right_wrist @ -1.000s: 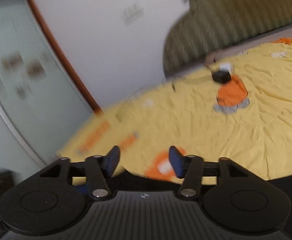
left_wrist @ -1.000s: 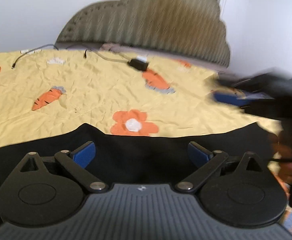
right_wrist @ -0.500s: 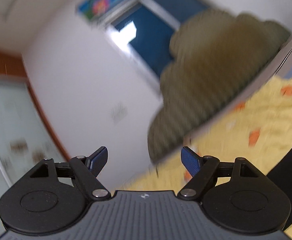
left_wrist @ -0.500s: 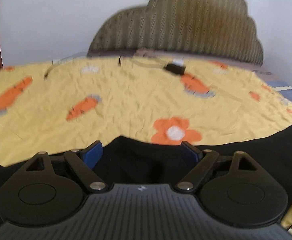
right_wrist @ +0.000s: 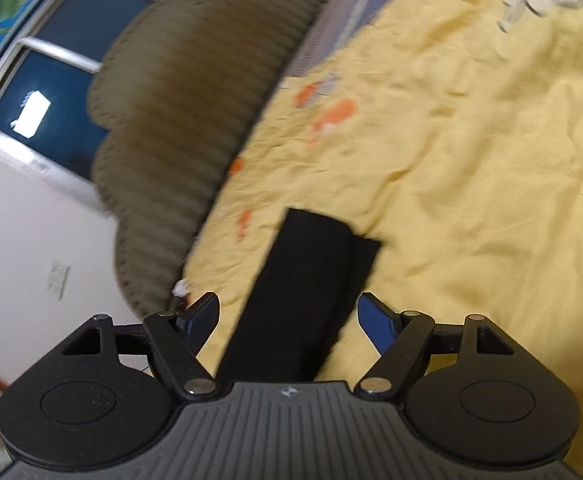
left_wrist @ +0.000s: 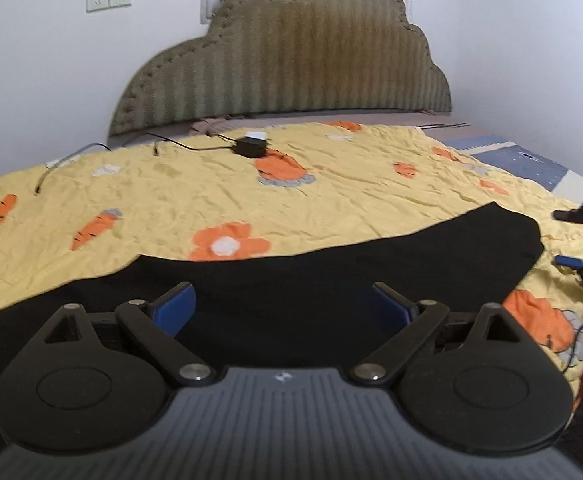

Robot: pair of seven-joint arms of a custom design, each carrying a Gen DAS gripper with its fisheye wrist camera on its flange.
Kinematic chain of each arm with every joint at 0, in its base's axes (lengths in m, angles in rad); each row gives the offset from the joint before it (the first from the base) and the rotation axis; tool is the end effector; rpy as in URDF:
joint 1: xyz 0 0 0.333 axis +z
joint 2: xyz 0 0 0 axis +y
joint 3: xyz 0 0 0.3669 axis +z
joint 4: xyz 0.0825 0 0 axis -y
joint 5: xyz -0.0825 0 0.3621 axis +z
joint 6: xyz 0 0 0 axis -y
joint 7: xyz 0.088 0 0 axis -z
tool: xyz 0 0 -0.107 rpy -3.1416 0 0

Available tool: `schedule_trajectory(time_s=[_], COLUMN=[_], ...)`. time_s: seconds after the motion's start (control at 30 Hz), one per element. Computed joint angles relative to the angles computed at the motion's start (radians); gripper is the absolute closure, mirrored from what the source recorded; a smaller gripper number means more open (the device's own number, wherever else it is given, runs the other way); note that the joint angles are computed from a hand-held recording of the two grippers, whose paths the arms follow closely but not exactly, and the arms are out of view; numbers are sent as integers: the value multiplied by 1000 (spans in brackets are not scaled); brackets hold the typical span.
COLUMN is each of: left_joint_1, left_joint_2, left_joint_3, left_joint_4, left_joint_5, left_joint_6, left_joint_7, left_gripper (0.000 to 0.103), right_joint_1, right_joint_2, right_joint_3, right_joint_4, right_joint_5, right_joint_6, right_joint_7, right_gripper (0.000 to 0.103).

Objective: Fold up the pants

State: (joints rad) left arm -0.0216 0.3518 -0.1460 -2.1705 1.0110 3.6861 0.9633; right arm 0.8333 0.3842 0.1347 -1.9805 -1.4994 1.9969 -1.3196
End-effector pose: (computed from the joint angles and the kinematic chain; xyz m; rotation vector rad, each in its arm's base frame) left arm 0.5402 -0.1948 0.4123 -1.0305 2.2096 -1.2744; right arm 0.4017 0.4642 0.3490 -0.1194 2.0001 -0.5250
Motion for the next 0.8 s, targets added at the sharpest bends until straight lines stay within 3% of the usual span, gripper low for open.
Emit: schedule_trajectory(time_s=[0.1, 0.37, 0.43, 0.53, 0.6, 0.67, 0.73, 0.8], left_joint_1=[-18, 30, 36, 42, 55, 68, 81, 49], left_joint_2=[8, 43, 47, 51, 57, 61, 70, 70], left_joint_3=[4, -43, -44, -44, -54, -71, -94, -79], left_joint_4=[-2, 47, 52, 59, 72, 92, 129, 141], left_joint_5=[-27, 65, 83, 100, 133, 184, 279, 287], left_joint_6=[-26, -72, -76, -80, -84, -95, -105, -92], left_joint_7=[22, -90, -109, -130, -163, -209, -281, -278], left_gripper=[10, 10, 9, 9, 9, 9, 9, 9], right_joint_1=[-11, -35, -26, -1, -4, -5, 2, 23], right_joint_2=[-8, 8, 11, 22, 31, 30, 24, 32], right_joint_3=[-1, -9, -17, -20, -11, -7, 4, 15], right_joint_4=[-27, 5, 1, -17, -8, -14, -9, 27], right_joint_5=[-8, 1, -30, -110, -80, -55, 6, 101], right_joint_6=[19, 40, 34, -9, -8, -2, -19, -75], right_joint_7=[33, -61, -25, 117, 80, 110, 111, 44], right_gripper=[28, 26, 26, 39, 58, 66, 67, 66])
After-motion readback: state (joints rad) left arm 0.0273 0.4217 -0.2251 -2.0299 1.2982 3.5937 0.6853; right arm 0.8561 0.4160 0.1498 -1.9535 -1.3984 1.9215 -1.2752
